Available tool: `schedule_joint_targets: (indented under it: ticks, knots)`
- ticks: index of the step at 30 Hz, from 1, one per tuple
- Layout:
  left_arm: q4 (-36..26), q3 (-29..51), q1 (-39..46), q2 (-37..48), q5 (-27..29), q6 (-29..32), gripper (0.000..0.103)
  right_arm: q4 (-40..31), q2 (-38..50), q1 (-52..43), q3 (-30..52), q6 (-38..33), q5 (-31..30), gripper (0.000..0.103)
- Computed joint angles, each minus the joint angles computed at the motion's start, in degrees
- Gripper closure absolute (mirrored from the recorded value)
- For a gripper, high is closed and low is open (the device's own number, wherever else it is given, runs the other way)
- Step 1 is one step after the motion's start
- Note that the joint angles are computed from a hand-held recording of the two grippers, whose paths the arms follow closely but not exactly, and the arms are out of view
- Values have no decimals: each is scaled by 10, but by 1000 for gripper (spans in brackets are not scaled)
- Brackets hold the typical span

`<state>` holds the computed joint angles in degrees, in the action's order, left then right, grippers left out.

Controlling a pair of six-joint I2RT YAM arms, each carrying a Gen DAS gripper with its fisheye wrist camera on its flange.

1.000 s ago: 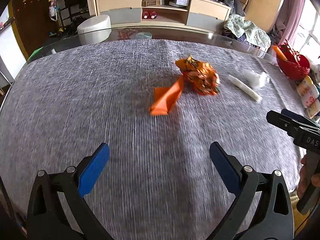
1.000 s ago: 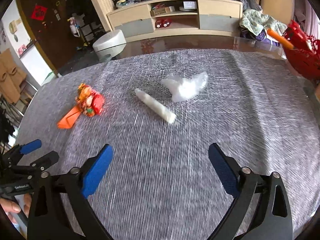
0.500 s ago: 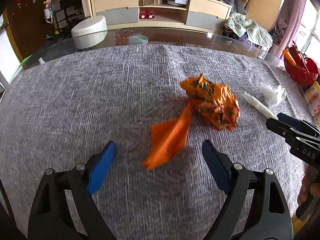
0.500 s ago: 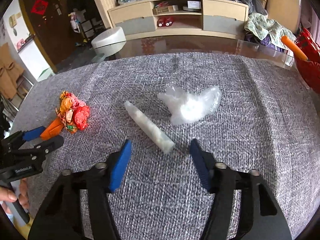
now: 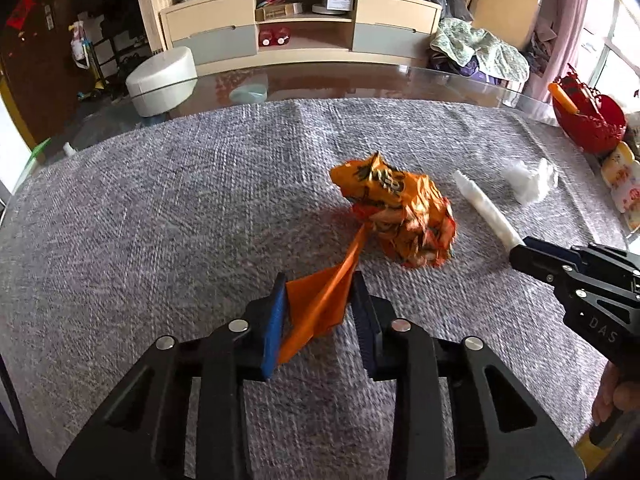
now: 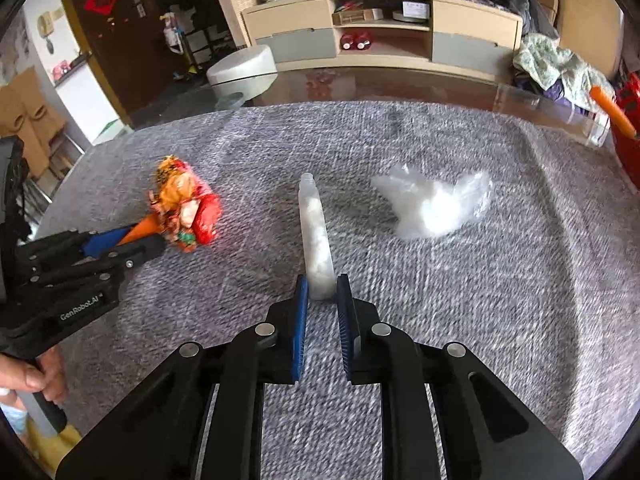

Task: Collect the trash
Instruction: 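Grasp the orange strip with the left tool while the right tool grasps the white tube, then carry the orange strip and white tube down to the bin and release both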

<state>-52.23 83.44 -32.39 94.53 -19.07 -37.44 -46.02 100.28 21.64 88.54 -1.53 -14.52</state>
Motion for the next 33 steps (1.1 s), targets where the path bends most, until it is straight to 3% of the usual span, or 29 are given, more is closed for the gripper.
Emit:
schedule_joint_targets:
  ticks: [5, 7, 10, 21, 33]
  knots:
    - [-21, -13, -29, -27, -10, -27, 83, -11, -47, -5, -32, 2, -10, 87]
    - [-35, -15, -41, -39, -9, -44, 92, -18, -71, -7, -48, 5, -15, 87]
    - [-49, -28, -67, -65, -3, -74, 93, -33, -114, -9, -74, 4, -20, 87]
    - [-139, -23, -237, -116, -66, -233, 95, -99, -279, -32, -166, -12, -34, 87]
    - [-263, 48, -474, -83, -141, -458, 95, -208, -447, -47, -210, -35, -48, 88]
